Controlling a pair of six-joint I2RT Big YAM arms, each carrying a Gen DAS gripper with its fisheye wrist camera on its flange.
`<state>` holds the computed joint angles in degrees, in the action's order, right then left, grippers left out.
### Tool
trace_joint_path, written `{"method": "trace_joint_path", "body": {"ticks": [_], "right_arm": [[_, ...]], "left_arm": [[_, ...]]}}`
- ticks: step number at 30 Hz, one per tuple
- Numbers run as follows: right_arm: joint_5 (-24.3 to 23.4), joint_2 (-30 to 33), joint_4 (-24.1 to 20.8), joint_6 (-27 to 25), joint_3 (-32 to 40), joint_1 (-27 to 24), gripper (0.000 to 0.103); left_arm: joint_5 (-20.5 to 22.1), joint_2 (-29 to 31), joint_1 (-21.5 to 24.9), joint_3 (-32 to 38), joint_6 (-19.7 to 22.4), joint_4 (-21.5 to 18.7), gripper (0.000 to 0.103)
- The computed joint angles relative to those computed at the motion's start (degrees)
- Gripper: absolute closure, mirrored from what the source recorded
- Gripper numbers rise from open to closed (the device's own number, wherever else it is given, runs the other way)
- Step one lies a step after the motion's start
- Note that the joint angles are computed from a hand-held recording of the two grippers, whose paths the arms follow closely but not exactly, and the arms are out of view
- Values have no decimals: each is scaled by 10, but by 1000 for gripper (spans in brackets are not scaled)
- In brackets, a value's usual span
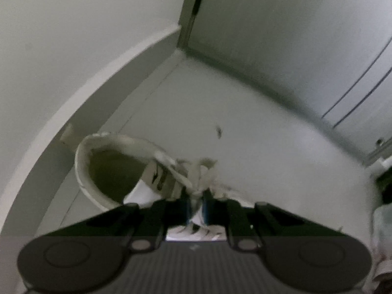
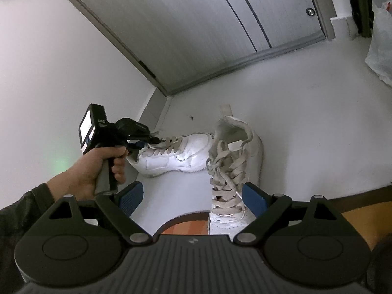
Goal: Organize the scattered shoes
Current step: 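Close the left tool on the plain white sneaker's heel collar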
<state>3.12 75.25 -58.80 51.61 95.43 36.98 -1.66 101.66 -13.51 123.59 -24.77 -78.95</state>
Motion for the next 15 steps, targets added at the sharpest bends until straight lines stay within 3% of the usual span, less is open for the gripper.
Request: {"method": "trace_joint_path", "body": {"ticks": [5, 10, 15], "right_arm": [[0, -2, -8, 4, 0, 4, 12], [19, 4, -23, -26, 16, 18, 12], [18, 5, -36, -30, 22, 24, 12]], "left_arm": [[18, -37, 18, -34, -17, 22, 94], [-36, -78, 6, -56, -12, 51, 94], [-8, -95, 15, -30, 4, 31, 94]]}}
